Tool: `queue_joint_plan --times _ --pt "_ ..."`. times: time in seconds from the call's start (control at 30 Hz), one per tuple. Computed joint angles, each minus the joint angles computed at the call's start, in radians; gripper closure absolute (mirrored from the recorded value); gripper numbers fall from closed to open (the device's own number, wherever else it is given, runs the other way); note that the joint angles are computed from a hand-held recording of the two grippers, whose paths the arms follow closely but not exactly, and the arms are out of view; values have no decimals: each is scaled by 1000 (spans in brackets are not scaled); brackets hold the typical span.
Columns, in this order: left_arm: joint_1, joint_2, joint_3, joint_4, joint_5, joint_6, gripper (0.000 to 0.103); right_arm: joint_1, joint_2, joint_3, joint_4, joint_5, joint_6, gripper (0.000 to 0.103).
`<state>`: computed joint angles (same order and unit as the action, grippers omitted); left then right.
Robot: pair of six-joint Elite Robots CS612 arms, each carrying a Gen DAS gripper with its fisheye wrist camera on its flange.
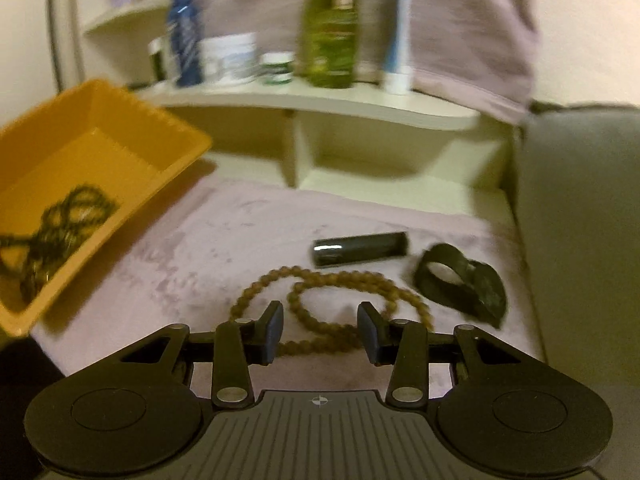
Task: Organize jewelry
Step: 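Open the right tool and move it back over the wooden bead necklace, then lift the wooden bead necklace with the right tool and lower it into the tray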
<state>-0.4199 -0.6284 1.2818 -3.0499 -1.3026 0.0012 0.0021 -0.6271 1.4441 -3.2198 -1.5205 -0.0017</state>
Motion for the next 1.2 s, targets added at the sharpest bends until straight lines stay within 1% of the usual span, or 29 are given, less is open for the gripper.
queue_joint_plan --times 0.07,0.13,0.2,0.23,0.27,0.3,0.33,0.4,0.53,0.7,0.8,0.97,1.2 --pt "0 0 0 0 1 0 91 4 8 -16 16 -7 -49 61" --pt "0 0 0 0 1 0 91 6 15 -31 40 -13 -78 64" --pt "0 0 0 0 1 1 91 10 23 -39 49 -20 -124 69" --pt "0 0 0 0 1 1 91 9 26 -39 37 -12 -138 72" --pt "0 0 0 0 1 1 91 8 27 -38 37 -1 -146 78" --pt "0 0 0 0 1 1 91 7 25 -37 43 6 -147 89" --pt "0 0 0 0 1 1 91 9 23 -37 51 6 -147 94" --pt "0 1 -1 0 1 -1 91 12 19 -34 55 -6 -147 96" --pt "0 1 -1 1 0 -1 91 8 3 -9 9 2 -97 97" --pt "0 1 -1 0 1 0 91 -5 -35 31 -80 25 -29 97" --pt "0 1 -1 1 -1 -1 91 -14 -56 44 -121 36 -3 97" --pt "1 2 -3 -1 -6 1 92 -24 -88 57 -171 57 12 97" --pt "3 2 -1 -6 -14 7 92 -22 -115 59 -218 84 20 97"
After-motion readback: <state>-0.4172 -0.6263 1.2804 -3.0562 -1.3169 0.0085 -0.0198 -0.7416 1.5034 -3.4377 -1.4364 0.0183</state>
